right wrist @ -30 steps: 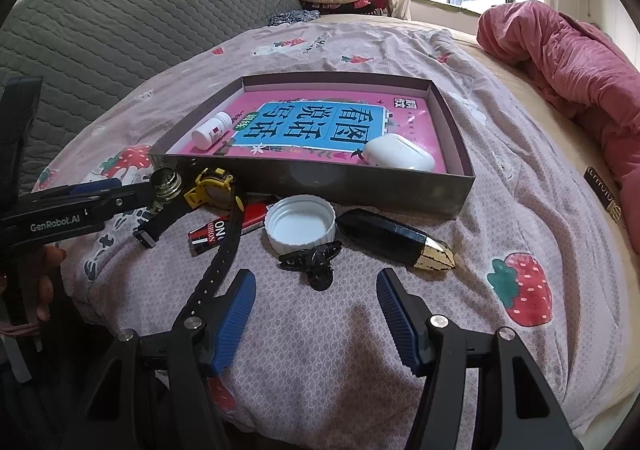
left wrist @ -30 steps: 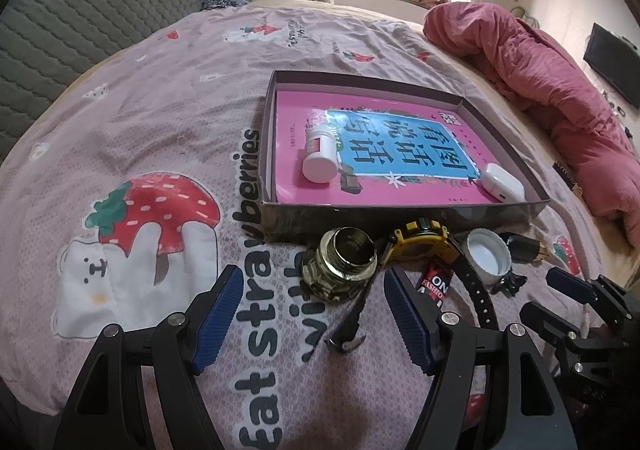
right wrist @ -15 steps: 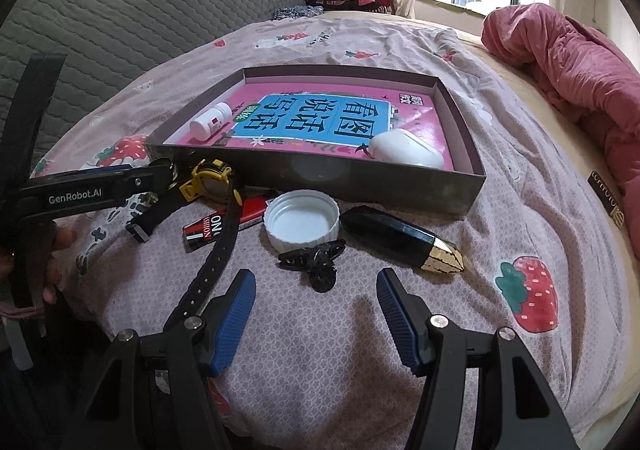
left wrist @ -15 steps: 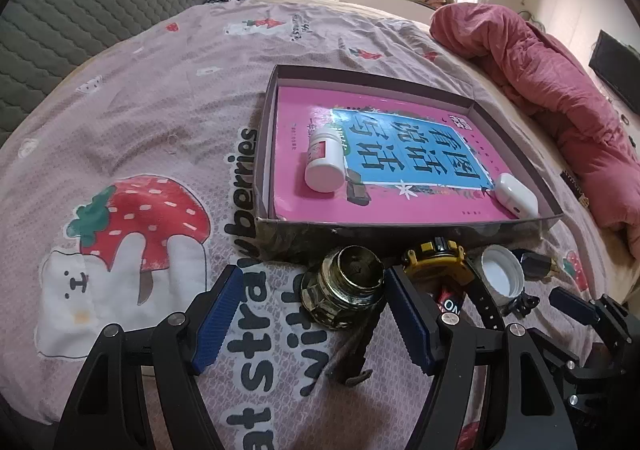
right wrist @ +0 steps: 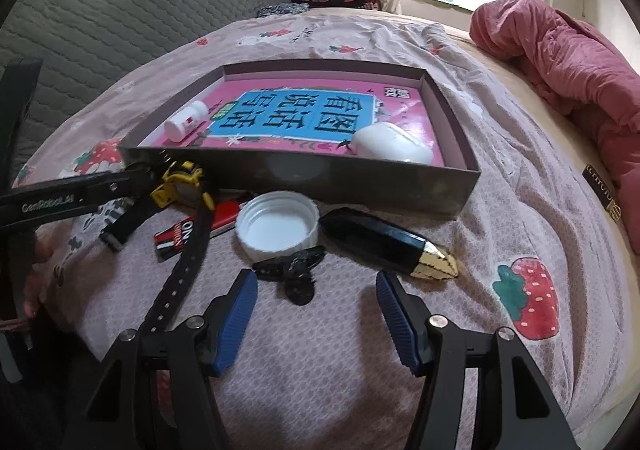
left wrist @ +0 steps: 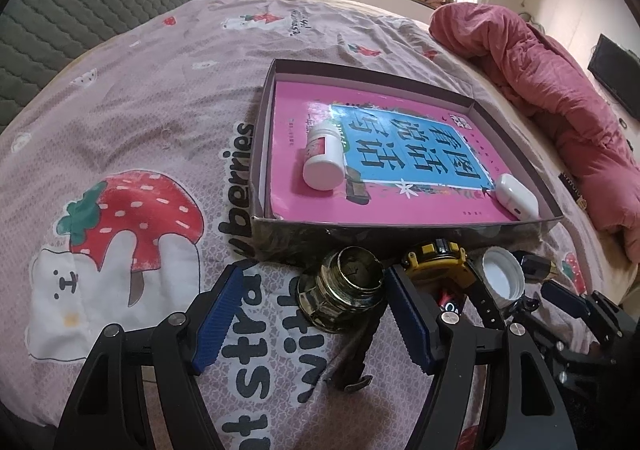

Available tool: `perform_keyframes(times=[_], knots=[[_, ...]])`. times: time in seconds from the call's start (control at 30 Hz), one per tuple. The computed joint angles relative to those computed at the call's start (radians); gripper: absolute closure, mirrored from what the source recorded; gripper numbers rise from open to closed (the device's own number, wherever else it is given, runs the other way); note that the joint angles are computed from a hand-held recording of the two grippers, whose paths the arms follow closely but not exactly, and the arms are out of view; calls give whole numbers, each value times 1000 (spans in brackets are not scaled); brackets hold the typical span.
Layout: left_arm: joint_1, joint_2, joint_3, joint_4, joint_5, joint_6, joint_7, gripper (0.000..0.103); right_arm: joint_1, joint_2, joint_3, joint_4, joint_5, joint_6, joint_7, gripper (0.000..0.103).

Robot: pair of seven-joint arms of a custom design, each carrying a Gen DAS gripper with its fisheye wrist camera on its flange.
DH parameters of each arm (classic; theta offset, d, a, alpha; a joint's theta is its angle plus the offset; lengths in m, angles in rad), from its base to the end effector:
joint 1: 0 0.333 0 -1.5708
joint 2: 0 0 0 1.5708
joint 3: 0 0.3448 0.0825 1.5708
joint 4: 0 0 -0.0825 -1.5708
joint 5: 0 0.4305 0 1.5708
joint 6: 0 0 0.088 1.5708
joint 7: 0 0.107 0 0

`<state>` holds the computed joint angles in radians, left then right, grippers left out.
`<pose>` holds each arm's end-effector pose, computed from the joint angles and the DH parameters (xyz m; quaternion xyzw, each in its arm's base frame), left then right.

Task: Organize rigid objects
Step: 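Move left tool toward the gold jar while right tool reaches for the black clip, then close left tool on the gold jar while right tool grips the black clip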

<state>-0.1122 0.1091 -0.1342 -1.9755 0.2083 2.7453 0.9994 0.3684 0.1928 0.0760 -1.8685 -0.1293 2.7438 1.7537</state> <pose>0.6481 -0.1685 0.4966 -0.7207 0.6099 -0.2780 0.1770 0.6323 0.3030 0.4982 -0.7733 0.5373 -0.1849 0.2812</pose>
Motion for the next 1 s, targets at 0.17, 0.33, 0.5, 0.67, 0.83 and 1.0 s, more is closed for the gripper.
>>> perform_keyframes(times=[0.17,0.33,0.5,0.67,0.83,1.0], knots=[[-10,0,3,3,45,-1,-7,37,-15,3,16,-3,40,21,-68,65],[-5,5,-2,6,21,5,9,38,-21,8,32,-4,90,39,-146,85],[5,8,-17,2,-58,31,85,54,-23,0,37,-15,137,58,-185,86],[0,11,-20,5,-90,38,140,66,-15,-10,29,-24,136,72,-185,86],[20,2,-34,-9,-237,56,224,67,-17,-19,32,-33,149,86,-199,86],[16,-19,-25,-30,-246,88,210,67,-22,-37,35,-51,168,102,-219,86]])
